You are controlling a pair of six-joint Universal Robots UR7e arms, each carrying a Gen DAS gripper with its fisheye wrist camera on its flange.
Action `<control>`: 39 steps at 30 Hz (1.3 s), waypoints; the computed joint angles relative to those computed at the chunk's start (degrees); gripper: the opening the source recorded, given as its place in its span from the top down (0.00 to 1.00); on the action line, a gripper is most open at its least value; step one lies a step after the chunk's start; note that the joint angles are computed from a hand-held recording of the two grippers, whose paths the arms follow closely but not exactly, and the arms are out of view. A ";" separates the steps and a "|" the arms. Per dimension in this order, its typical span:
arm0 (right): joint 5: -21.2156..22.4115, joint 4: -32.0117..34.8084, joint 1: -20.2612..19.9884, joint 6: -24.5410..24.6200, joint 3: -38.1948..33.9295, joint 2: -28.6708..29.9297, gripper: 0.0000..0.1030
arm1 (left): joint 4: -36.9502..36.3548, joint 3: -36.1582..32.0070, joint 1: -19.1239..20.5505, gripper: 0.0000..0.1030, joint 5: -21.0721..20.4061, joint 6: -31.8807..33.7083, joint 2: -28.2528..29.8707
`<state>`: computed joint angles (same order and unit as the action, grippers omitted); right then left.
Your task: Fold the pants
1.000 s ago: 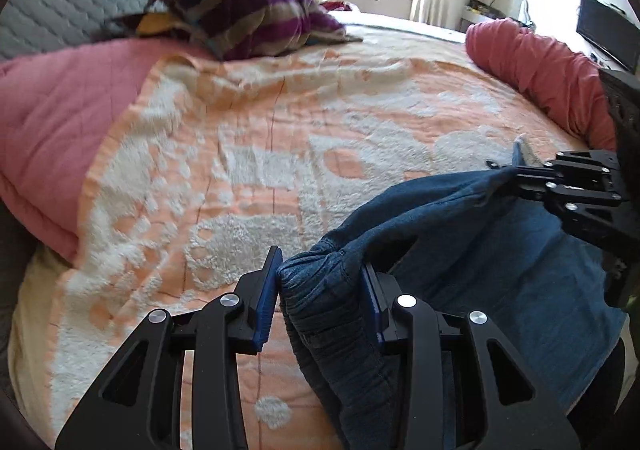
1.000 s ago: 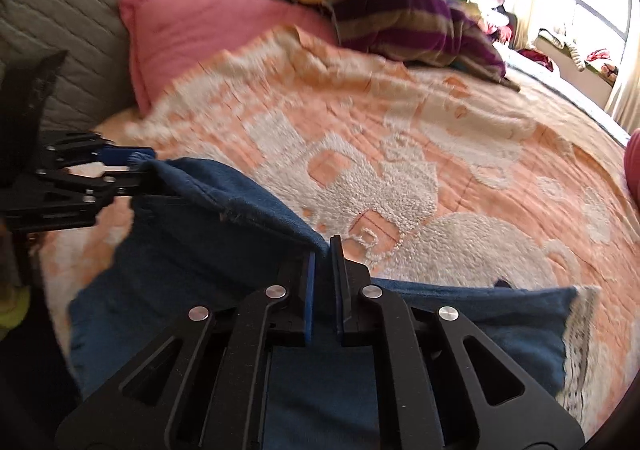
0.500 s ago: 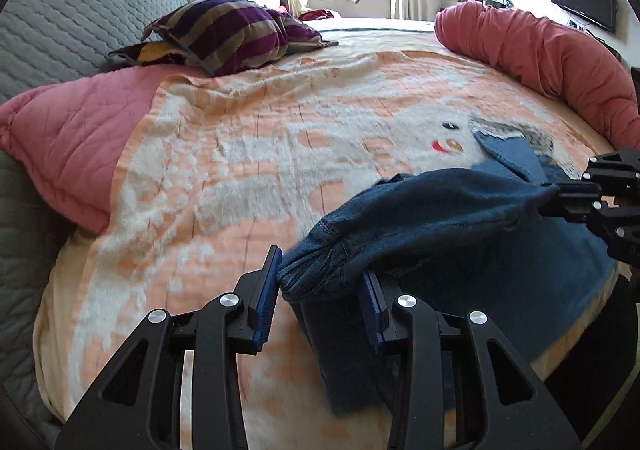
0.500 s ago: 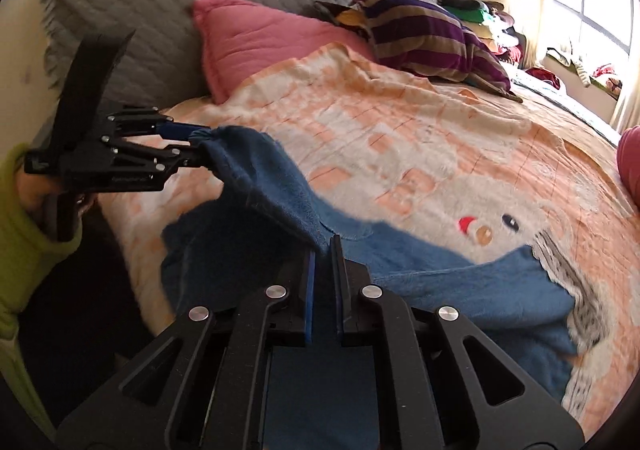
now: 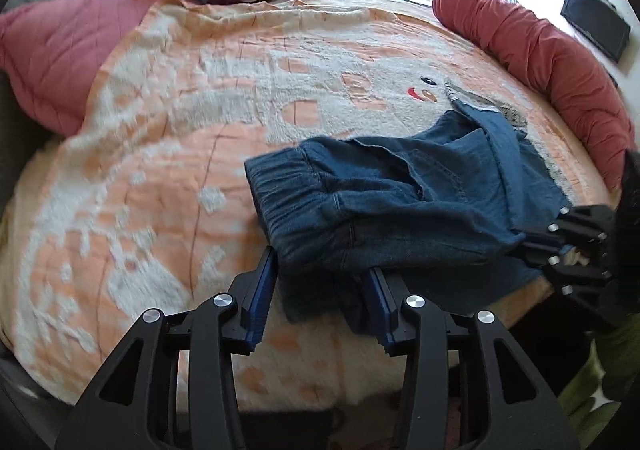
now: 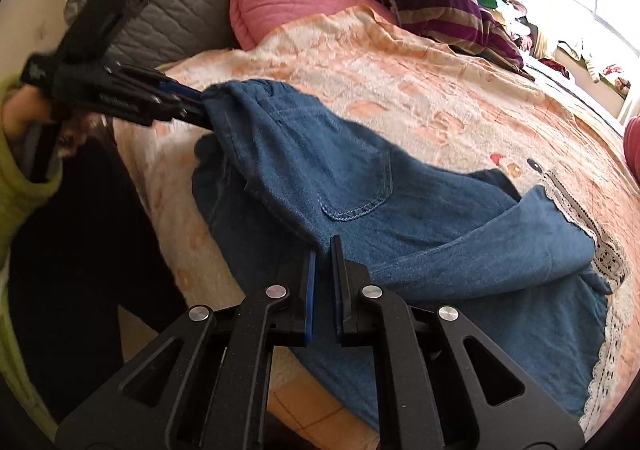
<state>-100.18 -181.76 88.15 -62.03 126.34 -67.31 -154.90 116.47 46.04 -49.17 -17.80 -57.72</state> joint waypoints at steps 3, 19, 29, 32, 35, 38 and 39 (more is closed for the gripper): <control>0.63 0.28 -0.71 -0.31 0.94 -0.35 0.97 | -1.94 2.92 -1.21 0.60 0.10 -2.72 -2.12; -1.07 -4.54 -1.02 -4.34 4.45 0.66 0.94 | -4.66 -2.14 -2.72 0.61 2.52 -2.38 5.23; 5.42 3.01 -0.67 5.16 3.05 -4.81 0.72 | -5.88 -0.33 -0.61 0.61 -0.15 -2.43 5.13; 2.63 3.44 0.14 8.37 0.75 -1.95 0.72 | -6.19 -0.26 -0.63 0.61 -0.25 -2.35 5.17; -2.83 4.01 0.76 10.44 -0.98 1.76 0.72 | -6.91 0.13 -0.66 0.61 -0.50 -2.36 5.01; -5.26 2.59 0.50 11.17 -1.18 3.76 0.71 | -7.48 0.13 -0.44 0.61 -1.37 -1.91 5.05; -4.64 3.35 0.32 11.40 -1.23 3.31 0.71 | -7.54 0.05 -0.49 0.61 -1.20 -1.85 5.20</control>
<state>-104.83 -178.41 88.47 -50.63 125.12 -63.99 -162.43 116.52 45.55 -50.36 -19.64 -52.52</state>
